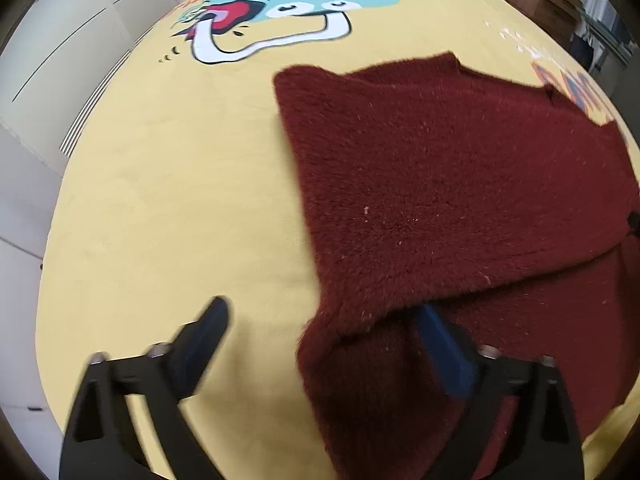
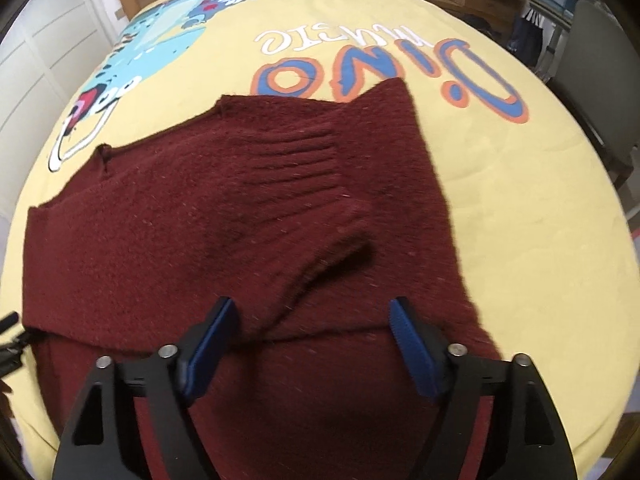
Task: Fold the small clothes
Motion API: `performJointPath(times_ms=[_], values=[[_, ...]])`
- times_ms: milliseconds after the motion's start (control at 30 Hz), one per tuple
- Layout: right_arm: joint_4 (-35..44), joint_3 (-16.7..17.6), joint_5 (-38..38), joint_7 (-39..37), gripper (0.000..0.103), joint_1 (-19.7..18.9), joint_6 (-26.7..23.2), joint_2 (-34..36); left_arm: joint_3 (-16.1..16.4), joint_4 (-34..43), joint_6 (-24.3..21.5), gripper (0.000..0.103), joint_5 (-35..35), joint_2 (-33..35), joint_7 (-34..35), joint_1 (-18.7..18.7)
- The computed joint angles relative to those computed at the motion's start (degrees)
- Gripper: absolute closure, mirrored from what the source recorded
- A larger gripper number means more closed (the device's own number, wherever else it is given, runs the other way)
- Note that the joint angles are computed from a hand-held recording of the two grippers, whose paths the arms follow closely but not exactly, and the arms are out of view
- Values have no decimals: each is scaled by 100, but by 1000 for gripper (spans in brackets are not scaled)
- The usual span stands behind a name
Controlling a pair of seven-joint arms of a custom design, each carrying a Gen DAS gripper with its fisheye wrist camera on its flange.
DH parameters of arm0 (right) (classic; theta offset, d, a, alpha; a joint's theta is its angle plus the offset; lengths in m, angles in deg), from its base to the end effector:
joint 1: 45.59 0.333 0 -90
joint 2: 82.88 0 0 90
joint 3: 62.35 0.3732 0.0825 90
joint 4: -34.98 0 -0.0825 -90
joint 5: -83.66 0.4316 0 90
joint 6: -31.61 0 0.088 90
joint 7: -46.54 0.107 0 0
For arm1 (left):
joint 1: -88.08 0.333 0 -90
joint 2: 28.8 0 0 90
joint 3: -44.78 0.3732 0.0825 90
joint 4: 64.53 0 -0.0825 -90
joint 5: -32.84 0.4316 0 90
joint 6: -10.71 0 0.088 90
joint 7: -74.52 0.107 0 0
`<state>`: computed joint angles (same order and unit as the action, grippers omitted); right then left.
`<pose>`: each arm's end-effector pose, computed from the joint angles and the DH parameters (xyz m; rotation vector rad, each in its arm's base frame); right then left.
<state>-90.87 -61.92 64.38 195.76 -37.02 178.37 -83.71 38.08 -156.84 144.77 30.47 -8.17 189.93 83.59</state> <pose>0.5906 0.0986 0.4598 -1.2638 2.4835 -0.4274 0.7464 -0.1358 0.4945 -1.3364 2.5348 -0.4147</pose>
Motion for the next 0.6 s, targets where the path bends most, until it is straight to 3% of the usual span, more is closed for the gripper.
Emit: performJointPath(times_ms=[100,167,200,333,533,600], values=[[-73,17,-142,-101,17,0,-123,-176,-80,-93,137,1,-314,-219,115,113],[-96,60,-382,-98,3,7,-191,-309,-145,-76,168,1,-536,-301,173,143],[-79,80,-470,-99,0,12,-213,-343,-188,-54,163,1,-670,-322,258,165],[145,164,-797,-140,0,59,-229,-341,-297,190,150,1,-945,-280,399,69],[848,216,-1038,-297,0,259,-417,286,-329,-162,649,1,-792,-129,352,-260],[945,181,-1055,-350,0,316,-338,482,-312,-140,549,1,-706,-3,270,-335]])
